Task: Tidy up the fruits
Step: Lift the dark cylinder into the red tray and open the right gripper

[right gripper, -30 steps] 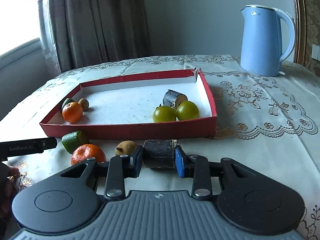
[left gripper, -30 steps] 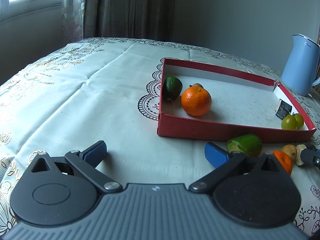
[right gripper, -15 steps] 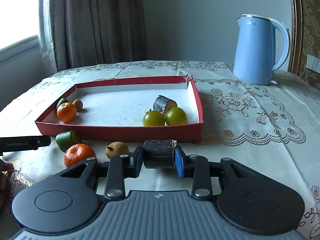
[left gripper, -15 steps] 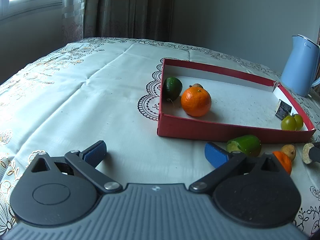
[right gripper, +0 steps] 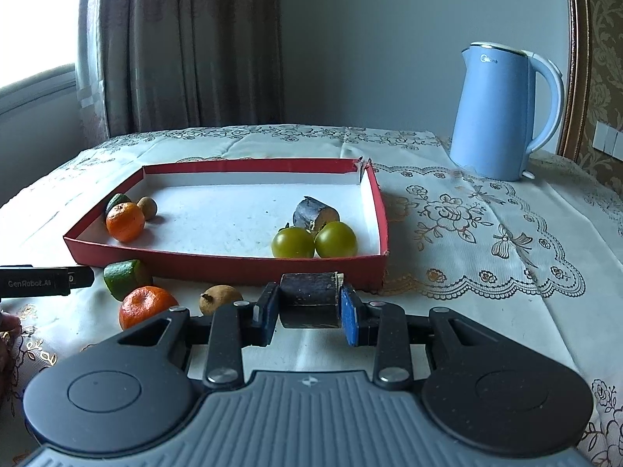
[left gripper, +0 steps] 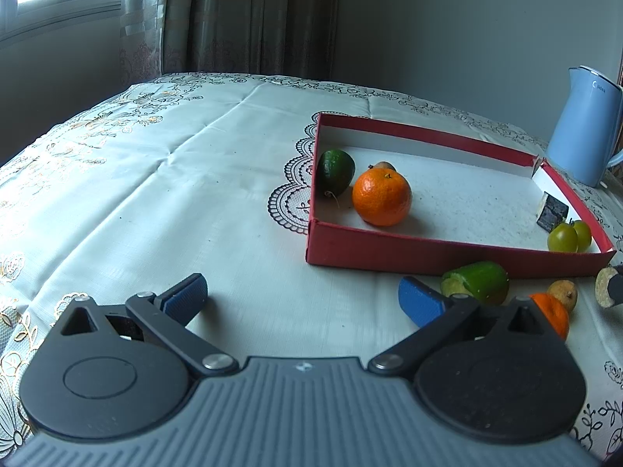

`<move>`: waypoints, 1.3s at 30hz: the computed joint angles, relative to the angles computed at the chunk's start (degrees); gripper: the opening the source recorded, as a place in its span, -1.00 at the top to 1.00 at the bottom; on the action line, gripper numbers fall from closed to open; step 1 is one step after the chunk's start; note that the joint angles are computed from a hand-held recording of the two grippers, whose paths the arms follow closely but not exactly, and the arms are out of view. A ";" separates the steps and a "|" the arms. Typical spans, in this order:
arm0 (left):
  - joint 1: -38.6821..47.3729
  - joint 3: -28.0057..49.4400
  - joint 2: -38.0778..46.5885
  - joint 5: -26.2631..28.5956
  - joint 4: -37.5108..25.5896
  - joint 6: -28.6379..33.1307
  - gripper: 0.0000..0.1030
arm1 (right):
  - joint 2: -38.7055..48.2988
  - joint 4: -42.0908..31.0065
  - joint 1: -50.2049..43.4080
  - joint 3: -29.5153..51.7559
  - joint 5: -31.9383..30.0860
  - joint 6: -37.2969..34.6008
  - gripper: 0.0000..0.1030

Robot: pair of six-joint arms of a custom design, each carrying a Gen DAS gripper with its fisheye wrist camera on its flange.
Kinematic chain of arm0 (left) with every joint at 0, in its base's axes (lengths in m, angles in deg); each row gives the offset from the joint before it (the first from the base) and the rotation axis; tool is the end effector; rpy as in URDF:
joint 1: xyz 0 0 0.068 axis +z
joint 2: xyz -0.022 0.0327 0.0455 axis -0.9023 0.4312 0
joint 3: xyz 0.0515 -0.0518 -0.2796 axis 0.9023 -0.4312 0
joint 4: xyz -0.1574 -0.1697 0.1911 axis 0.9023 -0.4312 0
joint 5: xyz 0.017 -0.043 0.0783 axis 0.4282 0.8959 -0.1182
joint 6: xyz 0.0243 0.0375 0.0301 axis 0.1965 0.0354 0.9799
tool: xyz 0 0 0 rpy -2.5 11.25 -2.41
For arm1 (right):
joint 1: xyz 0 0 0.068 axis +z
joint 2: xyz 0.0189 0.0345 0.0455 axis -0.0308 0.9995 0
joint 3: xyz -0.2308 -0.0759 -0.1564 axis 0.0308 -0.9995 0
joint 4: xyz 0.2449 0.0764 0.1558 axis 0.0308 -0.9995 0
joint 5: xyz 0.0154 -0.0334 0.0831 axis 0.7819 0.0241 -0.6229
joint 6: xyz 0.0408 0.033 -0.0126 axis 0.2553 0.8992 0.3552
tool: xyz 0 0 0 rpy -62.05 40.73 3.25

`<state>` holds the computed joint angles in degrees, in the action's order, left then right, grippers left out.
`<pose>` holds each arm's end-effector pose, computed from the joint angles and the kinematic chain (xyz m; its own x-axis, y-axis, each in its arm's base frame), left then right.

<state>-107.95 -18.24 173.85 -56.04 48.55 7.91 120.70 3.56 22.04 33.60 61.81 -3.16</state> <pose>0.1915 -0.1458 0.0755 -0.5114 -0.3177 -0.7984 -0.4245 0.9013 -0.0868 0.2425 0.1079 0.0966 -0.4808 -0.2251 -0.8475 -0.4253 0.9050 0.0009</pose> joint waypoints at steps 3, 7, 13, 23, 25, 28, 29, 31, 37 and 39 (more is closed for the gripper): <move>-0.07 0.08 0.14 -0.06 -0.18 -0.08 -1.00 | -0.21 0.06 0.28 -0.06 0.62 -0.57 0.37; -0.06 0.12 0.21 -0.07 -0.17 -0.08 -1.00 | -1.08 -0.23 0.54 -0.16 1.10 -1.23 0.37; -0.04 0.17 0.28 -0.06 -0.18 -0.05 -1.00 | -3.32 -0.94 0.81 0.07 1.31 -2.25 0.37; -0.05 0.40 0.40 -0.10 -0.62 -0.08 -1.00 | 2.60 1.42 3.78 8.45 1.36 -5.14 0.37; -0.04 0.38 0.37 -0.09 -0.64 -0.06 -1.00 | 5.40 0.19 4.22 11.43 0.50 -5.63 0.37; -0.04 0.41 0.40 -0.08 -0.61 -0.06 -1.00 | 9.51 -0.20 5.48 14.91 2.04 -6.38 0.37; -0.03 0.41 0.39 -0.08 -0.67 -0.05 -1.00 | 10.69 -0.89 5.55 16.14 1.53 -6.56 0.37; -0.03 0.41 0.39 -0.08 -0.67 -0.05 -1.00 | 12.58 -1.84 5.81 17.95 0.78 -7.20 0.37; -0.04 0.37 0.32 -0.08 -0.66 -0.05 -1.00 | 18.09 -5.69 6.99 23.27 1.64 -8.54 0.37; -0.04 0.37 0.32 -0.08 -0.66 -0.05 -1.00 | 19.36 -5.93 7.24 24.16 2.35 -8.70 0.37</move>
